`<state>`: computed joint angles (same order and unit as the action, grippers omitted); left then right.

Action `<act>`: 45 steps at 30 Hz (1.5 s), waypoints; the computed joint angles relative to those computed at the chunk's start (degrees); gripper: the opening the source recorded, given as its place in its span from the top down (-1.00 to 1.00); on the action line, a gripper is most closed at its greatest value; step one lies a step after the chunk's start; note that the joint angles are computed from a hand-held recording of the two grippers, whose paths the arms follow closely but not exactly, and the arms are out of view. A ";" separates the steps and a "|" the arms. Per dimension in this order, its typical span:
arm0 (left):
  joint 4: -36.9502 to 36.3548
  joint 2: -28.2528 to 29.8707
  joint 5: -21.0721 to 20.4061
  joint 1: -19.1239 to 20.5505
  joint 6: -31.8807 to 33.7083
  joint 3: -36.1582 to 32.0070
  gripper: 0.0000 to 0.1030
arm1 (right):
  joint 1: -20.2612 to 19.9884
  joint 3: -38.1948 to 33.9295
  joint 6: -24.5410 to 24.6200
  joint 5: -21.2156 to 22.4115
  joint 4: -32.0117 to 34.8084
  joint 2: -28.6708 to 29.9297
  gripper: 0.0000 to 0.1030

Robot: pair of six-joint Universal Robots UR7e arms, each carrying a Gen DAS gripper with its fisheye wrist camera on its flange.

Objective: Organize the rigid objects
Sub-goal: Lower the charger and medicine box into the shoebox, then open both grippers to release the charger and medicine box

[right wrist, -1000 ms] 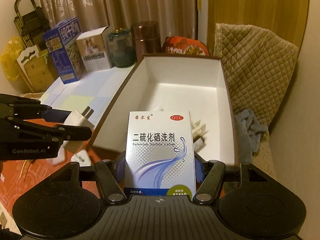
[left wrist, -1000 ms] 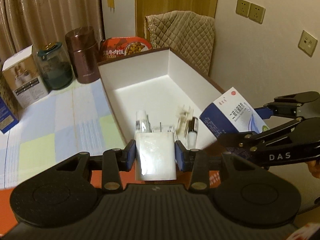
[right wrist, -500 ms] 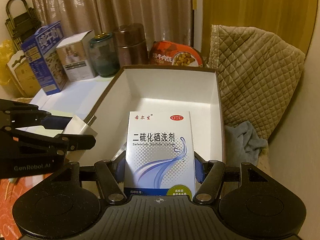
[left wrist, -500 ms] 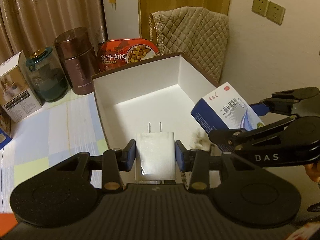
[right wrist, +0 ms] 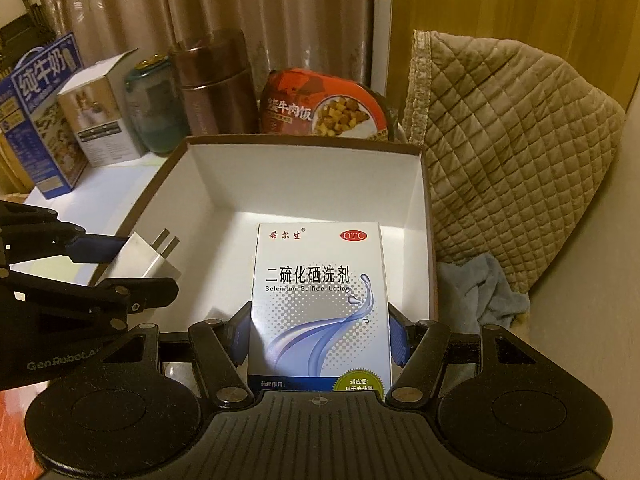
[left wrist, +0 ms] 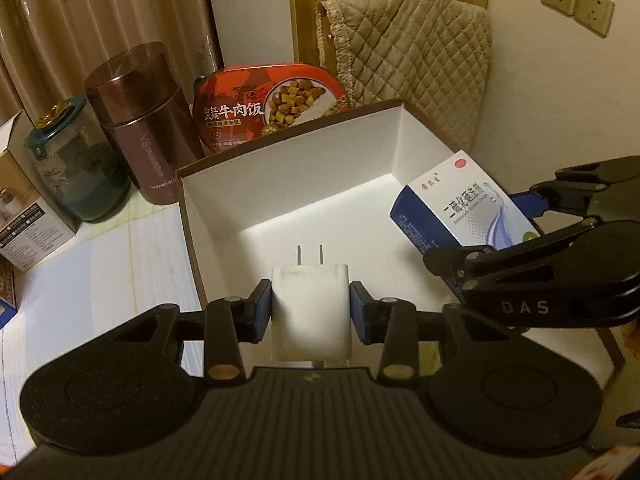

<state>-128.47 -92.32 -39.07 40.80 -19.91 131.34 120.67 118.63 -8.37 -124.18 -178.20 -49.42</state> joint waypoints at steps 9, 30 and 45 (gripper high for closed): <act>-5.05 5.37 0.56 4.99 5.24 -3.05 0.30 | -1.31 -4.62 -1.81 -0.96 1.09 3.83 -0.19; -10.54 10.38 0.40 8.75 9.82 -4.79 0.30 | -3.29 -6.76 -4.42 -1.59 -1.56 6.52 -0.26; -9.21 8.12 1.06 7.35 7.99 -3.64 0.26 | -2.33 -4.44 -2.98 0.71 -1.98 4.70 -0.29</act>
<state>-137.69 -84.19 -38.01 48.15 -11.92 127.71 118.34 114.19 -11.34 -123.47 -180.18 -44.72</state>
